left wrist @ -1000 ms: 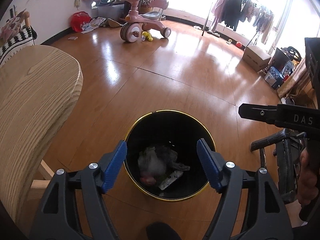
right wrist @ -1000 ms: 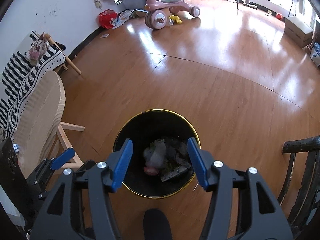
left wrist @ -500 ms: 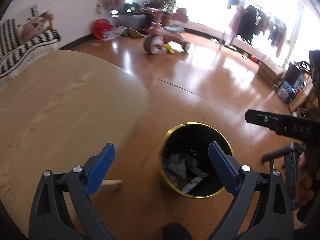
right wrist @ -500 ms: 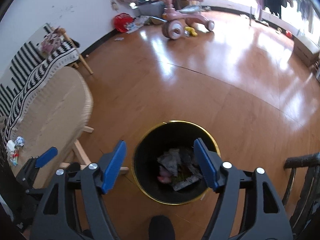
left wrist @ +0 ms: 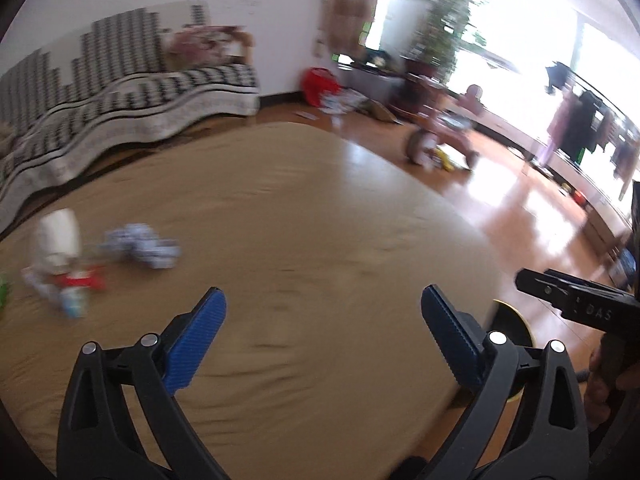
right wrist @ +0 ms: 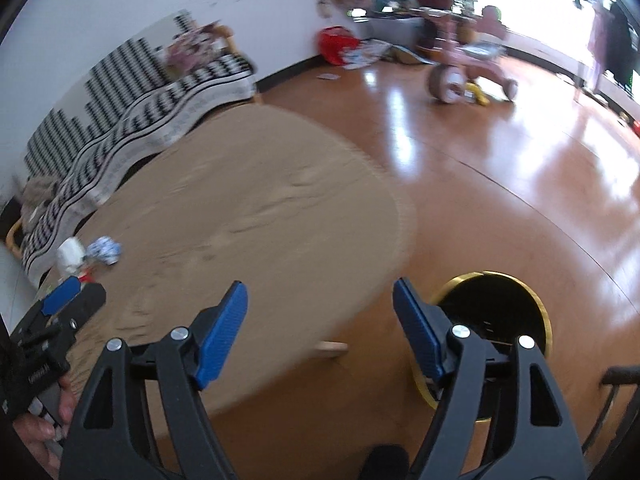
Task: Collect trash
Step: 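Move both open tools back to the trash on the table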
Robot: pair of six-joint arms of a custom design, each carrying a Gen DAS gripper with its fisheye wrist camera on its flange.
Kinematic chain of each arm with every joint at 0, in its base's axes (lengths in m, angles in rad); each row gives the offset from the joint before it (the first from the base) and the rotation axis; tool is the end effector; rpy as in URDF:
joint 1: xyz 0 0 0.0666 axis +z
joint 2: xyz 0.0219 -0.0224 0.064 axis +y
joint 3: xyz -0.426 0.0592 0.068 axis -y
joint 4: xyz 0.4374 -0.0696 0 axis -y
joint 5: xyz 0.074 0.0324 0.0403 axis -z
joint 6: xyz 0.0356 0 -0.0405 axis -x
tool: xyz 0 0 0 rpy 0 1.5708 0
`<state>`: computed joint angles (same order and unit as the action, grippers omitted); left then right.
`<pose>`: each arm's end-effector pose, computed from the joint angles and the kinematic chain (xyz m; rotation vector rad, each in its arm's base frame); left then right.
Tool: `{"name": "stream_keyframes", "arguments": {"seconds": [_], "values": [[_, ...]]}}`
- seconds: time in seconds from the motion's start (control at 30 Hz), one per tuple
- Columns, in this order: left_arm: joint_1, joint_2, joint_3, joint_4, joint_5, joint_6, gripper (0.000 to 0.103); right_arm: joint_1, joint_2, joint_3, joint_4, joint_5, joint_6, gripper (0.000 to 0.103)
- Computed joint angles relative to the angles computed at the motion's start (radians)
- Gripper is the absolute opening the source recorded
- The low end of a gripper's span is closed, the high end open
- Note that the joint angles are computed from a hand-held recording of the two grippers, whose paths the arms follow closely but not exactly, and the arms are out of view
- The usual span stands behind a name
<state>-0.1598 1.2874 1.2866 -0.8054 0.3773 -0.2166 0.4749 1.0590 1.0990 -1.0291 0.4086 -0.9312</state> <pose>0.4712 -0.0896 0.4808 0.6134 2.2620 -0.4193 0.3340 0.1554 0.4636 0.6998 2.3443 0.0866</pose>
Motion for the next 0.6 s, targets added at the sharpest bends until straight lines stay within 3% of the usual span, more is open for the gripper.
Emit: {"name": "stream_keyframes", "arguments": {"seconds": [0.37, 0.6], "values": [[0.379, 0.146, 0.138, 0.019, -0.019, 0.019, 0.095, 0.142, 0.395, 0.334, 0.1, -0.054, 0.098, 0.073], [0.509, 0.265, 0.242, 0.032, -0.06, 0.076, 0.095, 0.205, 0.627, 0.554, 0.115, -0.116, 0.165, 0.07]]}}
